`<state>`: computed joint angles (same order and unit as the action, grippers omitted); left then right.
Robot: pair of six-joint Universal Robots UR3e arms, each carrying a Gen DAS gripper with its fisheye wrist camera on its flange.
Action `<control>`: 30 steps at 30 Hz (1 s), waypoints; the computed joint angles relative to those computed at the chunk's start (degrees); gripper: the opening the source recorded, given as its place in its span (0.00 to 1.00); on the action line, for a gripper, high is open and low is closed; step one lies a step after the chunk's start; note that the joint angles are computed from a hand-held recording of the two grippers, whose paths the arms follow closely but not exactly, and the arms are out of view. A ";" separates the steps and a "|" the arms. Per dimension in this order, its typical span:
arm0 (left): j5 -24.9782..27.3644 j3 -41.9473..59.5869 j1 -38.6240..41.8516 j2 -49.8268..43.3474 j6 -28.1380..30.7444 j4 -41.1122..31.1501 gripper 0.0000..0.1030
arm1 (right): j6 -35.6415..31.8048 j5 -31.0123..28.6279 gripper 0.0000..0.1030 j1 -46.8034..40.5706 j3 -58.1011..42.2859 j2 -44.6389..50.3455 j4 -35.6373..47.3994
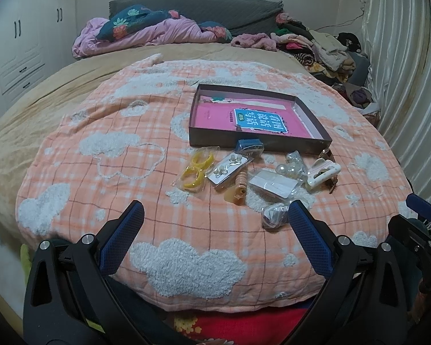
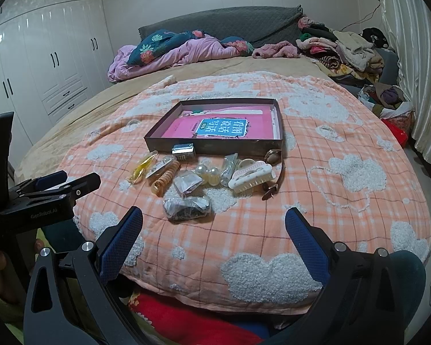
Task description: Organize jewelry
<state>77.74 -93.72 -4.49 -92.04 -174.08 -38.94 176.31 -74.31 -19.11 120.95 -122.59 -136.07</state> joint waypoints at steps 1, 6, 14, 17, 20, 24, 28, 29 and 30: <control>-0.03 0.03 -0.02 -0.04 0.02 0.04 0.91 | 0.31 -0.47 0.96 0.63 -0.51 0.55 -0.22; -0.27 0.79 -0.20 -0.53 -0.26 -0.31 0.91 | 1.17 -1.40 0.96 1.74 -1.78 1.88 -0.87; -1.42 4.55 0.72 -3.03 -1.49 -1.81 0.91 | 0.35 -0.61 0.96 1.94 -3.94 4.71 -0.79; -1.73 6.10 1.11 -4.17 -1.82 -2.50 0.91 | 0.05 -0.55 0.96 2.59 -5.51 7.03 -1.40; -1.89 8.40 1.70 -5.68 -2.52 -3.65 0.91 | -0.28 0.14 0.96 2.30 -6.49 8.73 -2.01; -1.24 11.10 2.24 -7.71 -3.24 -3.24 0.91 | -0.67 1.05 0.96 1.91 -8.75 11.75 -2.73; -0.36 15.68 2.23 -10.99 -3.45 -3.98 0.91 | -1.30 0.79 0.96 0.83 -10.85 14.72 -3.45; -0.10 16.84 2.13 -11.83 -3.55 -4.29 0.91 | -1.39 0.77 0.96 0.49 -11.19 15.38 -3.73; -0.25 18.21 2.14 -12.87 -3.55 -4.63 0.91 | -1.57 0.95 0.96 -0.03 -11.68 16.07 -3.70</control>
